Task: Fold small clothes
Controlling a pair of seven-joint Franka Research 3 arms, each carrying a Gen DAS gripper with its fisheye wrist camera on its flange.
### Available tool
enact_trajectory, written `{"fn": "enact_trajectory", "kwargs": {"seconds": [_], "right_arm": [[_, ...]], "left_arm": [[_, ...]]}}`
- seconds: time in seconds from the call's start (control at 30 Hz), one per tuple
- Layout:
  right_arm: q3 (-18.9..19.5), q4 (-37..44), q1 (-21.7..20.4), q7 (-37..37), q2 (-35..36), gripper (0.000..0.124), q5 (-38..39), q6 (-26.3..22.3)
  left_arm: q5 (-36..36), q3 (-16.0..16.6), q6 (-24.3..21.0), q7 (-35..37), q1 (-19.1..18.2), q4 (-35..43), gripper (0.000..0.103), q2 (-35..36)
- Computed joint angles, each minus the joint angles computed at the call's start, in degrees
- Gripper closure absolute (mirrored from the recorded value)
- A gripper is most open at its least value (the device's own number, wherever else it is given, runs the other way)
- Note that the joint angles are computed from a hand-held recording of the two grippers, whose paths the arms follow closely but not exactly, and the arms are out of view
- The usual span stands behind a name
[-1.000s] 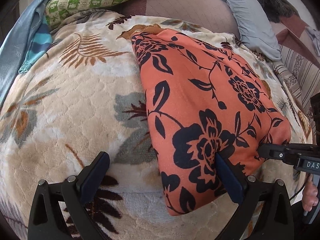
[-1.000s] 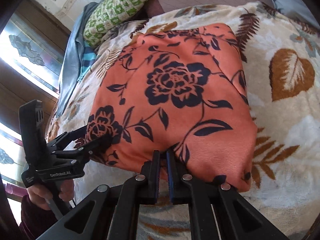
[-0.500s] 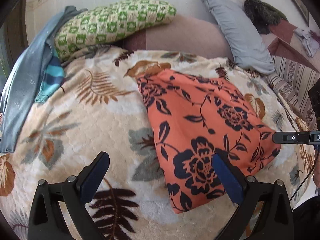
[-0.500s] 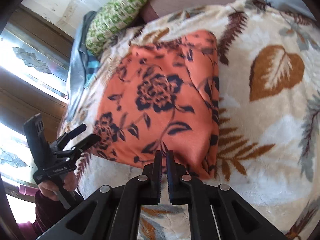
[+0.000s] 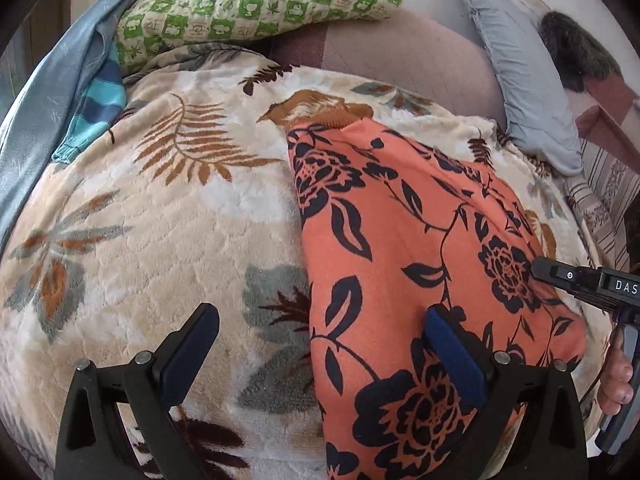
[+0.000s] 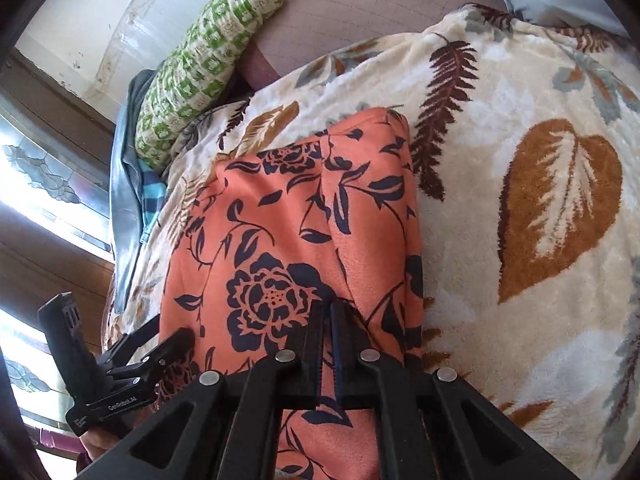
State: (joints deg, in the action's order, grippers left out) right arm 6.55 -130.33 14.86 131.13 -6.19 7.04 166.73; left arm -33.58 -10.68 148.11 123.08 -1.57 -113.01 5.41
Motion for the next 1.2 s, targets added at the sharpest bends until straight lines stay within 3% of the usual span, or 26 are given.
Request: {"fn": "enact_trajectory", "kwargs": {"seconds": [0.1,0.2,0.27,0.33,0.5,0.6,0.63,0.77,0.87,1.0,1.1,1.2], "right_arm": [[0.6,0.1,-1.7,3.2,0.6,0.118,-4.1,4.0],[-0.1,2.6,-2.9,6.5,4.0,0.118,-6.3,5.4],[-1.5,5.3,-2.1,2.4,6.8,0.118,-1.5,3.9],[-2.4,8.5,-1.6,-0.9,9.2,0.118,1.8,-0.4],[-4.5,9.7,-0.9,-0.9,8.4,0.118,-0.8,0.8],[-2.3,11.5,-2.5,-12.4,9.7,0.115,13.3,3.5],[-3.1,13.0,-1.8,-13.3,10.6,0.115,13.8,2.7],[-4.4,20.9,-0.9,-11.9,16.1,0.115,9.6,-6.6],[-7.7,25.2,1.6,-5.6,19.5,0.118,-0.2,-12.6],[-7.4,23.6,0.7,-4.5,19.3,0.118,0.2,-9.2],[-9.1,22.8,2.7,0.3,17.3,0.115,-6.3,-8.5],[-5.5,23.4,0.8,-6.3,16.6,0.115,-0.7,-7.1]], "left_arm": [[-2.9,-0.5,1.7,2.3,-0.2,0.6,0.000,0.3],[4.0,-0.2,2.6,-2.8,-1.3,2.3,0.000,2.7],[8.5,-0.3,0.4,-6.0,-1.3,4.0,0.000,4.5],[5.9,-1.3,-2.0,-5.3,0.3,5.0,0.000,5.2],[5.6,-1.9,-3.0,-5.0,1.1,5.4,0.000,5.1],[5.6,-2.2,-2.6,-4.4,1.0,4.9,0.000,4.9],[5.8,-2.2,-2.3,-4.3,0.9,4.8,0.000,4.8],[5.9,-2.2,-1.7,-3.9,0.8,4.5,0.000,4.6],[5.7,-2.2,-2.0,-3.9,0.8,4.7,0.000,4.8],[5.8,-2.3,-2.4,-3.6,0.9,5.0,0.000,5.0],[5.4,-2.2,-3.2,-3.8,1.0,5.3,0.000,5.0],[5.6,-2.2,-2.7,-3.6,0.9,4.6,0.000,4.5]]}}
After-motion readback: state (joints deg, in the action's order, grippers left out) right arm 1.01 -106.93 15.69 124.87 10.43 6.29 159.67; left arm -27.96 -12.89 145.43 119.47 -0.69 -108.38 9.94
